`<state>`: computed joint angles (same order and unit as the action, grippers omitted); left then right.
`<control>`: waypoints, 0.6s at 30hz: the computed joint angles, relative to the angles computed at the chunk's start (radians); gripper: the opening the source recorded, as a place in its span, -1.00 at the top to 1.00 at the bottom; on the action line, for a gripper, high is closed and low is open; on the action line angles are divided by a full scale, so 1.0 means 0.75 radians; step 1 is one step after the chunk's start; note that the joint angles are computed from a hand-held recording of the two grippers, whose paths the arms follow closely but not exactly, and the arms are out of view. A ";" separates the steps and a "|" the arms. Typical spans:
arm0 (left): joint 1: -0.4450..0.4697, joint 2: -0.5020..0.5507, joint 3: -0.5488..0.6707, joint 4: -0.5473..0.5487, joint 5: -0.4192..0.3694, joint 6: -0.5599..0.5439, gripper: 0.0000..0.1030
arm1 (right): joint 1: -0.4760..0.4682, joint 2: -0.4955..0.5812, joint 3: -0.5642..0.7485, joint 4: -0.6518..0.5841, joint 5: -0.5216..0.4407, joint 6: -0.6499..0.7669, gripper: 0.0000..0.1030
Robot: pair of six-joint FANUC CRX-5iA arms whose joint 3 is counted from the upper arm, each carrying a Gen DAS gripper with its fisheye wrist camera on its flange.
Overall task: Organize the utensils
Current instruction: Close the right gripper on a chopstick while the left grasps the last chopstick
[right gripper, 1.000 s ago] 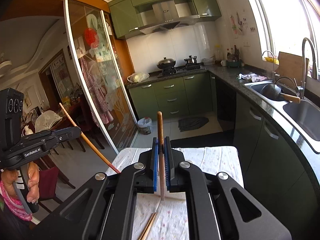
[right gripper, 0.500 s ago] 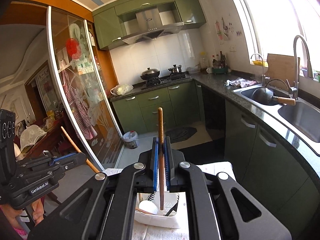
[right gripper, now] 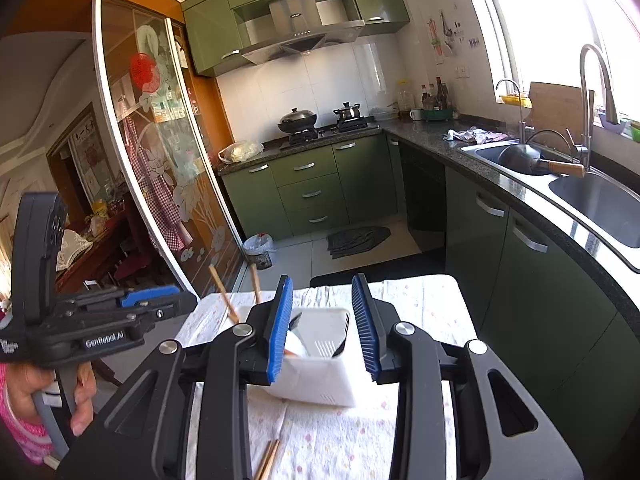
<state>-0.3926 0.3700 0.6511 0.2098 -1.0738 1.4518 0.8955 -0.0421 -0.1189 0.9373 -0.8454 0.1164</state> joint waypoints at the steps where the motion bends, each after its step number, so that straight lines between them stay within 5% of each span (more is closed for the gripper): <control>1: 0.002 -0.032 -0.053 0.012 0.007 -0.009 0.20 | 0.037 -0.005 0.001 -0.075 -0.035 0.051 0.24; 9: 0.076 -0.280 -0.563 0.214 0.111 -0.135 0.16 | 0.125 0.208 0.139 -0.750 -0.187 0.531 0.25; 18: 0.134 -0.393 -0.793 0.303 0.163 -0.215 0.08 | 0.120 0.378 0.261 -0.844 -0.239 0.553 0.37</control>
